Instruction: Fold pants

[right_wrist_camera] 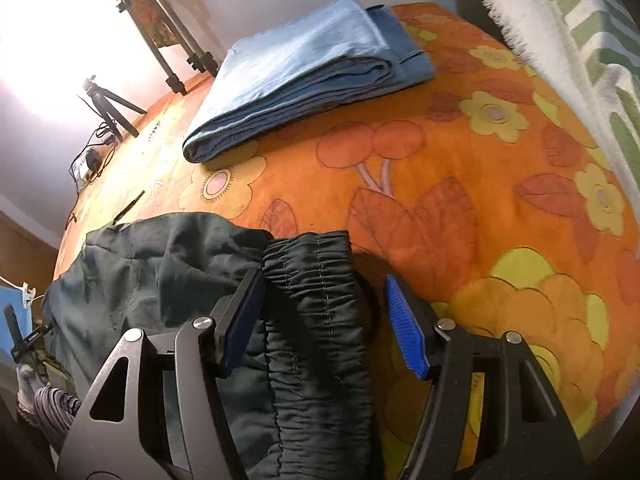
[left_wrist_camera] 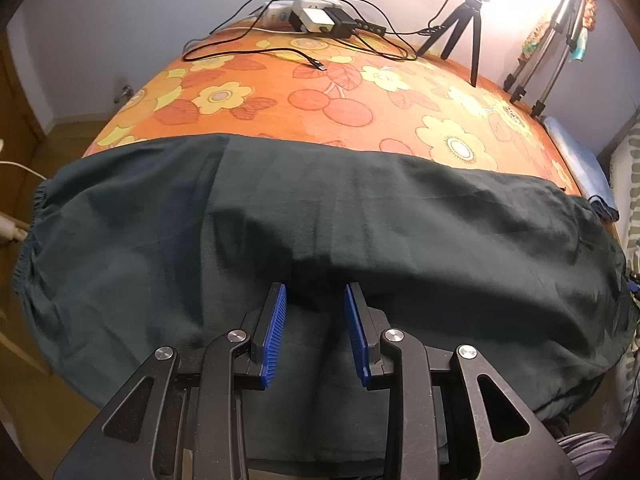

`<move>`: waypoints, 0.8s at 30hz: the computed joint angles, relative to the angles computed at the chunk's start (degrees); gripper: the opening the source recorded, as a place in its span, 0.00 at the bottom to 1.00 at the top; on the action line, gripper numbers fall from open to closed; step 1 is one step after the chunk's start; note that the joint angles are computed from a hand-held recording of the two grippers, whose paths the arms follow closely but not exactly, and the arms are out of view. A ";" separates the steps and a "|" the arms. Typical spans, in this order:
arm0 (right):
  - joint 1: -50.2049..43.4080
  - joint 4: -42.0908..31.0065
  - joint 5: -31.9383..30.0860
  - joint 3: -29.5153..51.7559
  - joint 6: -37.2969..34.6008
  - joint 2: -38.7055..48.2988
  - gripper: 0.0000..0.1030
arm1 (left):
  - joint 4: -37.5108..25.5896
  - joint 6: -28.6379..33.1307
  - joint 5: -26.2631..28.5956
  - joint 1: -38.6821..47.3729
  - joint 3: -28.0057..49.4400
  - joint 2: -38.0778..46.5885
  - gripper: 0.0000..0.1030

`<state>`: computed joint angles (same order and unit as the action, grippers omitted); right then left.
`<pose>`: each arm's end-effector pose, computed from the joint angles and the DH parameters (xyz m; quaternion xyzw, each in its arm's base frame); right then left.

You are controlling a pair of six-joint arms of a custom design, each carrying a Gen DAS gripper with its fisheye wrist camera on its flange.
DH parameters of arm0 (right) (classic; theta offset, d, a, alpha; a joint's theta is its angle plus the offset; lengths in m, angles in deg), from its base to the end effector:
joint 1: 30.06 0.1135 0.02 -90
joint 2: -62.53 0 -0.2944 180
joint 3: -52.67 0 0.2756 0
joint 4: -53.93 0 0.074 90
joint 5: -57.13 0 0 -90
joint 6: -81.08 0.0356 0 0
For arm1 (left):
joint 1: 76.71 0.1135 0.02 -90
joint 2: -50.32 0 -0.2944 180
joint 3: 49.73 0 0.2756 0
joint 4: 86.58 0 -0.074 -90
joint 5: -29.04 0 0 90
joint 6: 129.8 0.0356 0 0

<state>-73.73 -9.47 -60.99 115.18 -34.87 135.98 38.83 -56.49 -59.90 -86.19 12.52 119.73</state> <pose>0.1817 -0.1503 0.2419 0.1153 0.9546 0.1222 0.2459 0.2384 -0.0405 0.2582 -0.0587 0.9679 -0.0640 0.2357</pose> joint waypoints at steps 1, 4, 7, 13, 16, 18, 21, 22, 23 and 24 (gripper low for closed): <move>0.38 0.18 -0.44 -0.24 0.37 0.44 0.63 | 0.00 -0.05 0.05 0.07 -0.06 -0.06 0.28; 1.44 -0.03 -0.71 -1.61 -0.41 -1.38 0.53 | -0.50 0.23 -0.54 -0.35 0.19 -0.06 0.28; 2.19 -0.52 0.32 -2.64 -1.16 -5.97 0.44 | -0.84 0.61 -1.61 -1.38 0.79 0.18 0.28; 3.41 0.06 10.18 -2.23 0.40 -12.02 0.14 | -1.44 1.47 -1.07 -2.40 2.71 -0.28 0.28; 6.20 -0.23 14.76 -1.88 -1.76 -13.99 0.27 | -2.79 2.27 0.30 -3.80 3.82 -0.58 0.28; 8.03 -0.49 17.38 -1.84 -2.15 -17.44 0.48 | -4.56 3.86 1.35 -5.57 3.89 -1.75 0.28; 10.30 -6.41 14.87 0.25 -4.72 -21.74 0.48 | -8.07 5.19 2.22 -8.36 3.65 -3.64 0.28; 12.03 -8.22 14.21 0.70 -5.10 -22.70 0.48 | -9.07 5.65 2.13 -9.58 3.50 -4.39 0.28; 14.76 -11.50 12.93 1.35 -6.14 -24.03 0.48 | -10.26 6.49 1.95 -11.01 3.30 -5.26 0.28; 17.66 -13.64 12.38 1.53 -6.19 -25.05 0.48 | -11.70 7.32 1.52 -12.71 3.18 -6.14 0.28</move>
<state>-56.08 -23.11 -48.61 116.71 -41.06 110.93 27.13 -49.17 -58.39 -98.90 15.70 113.59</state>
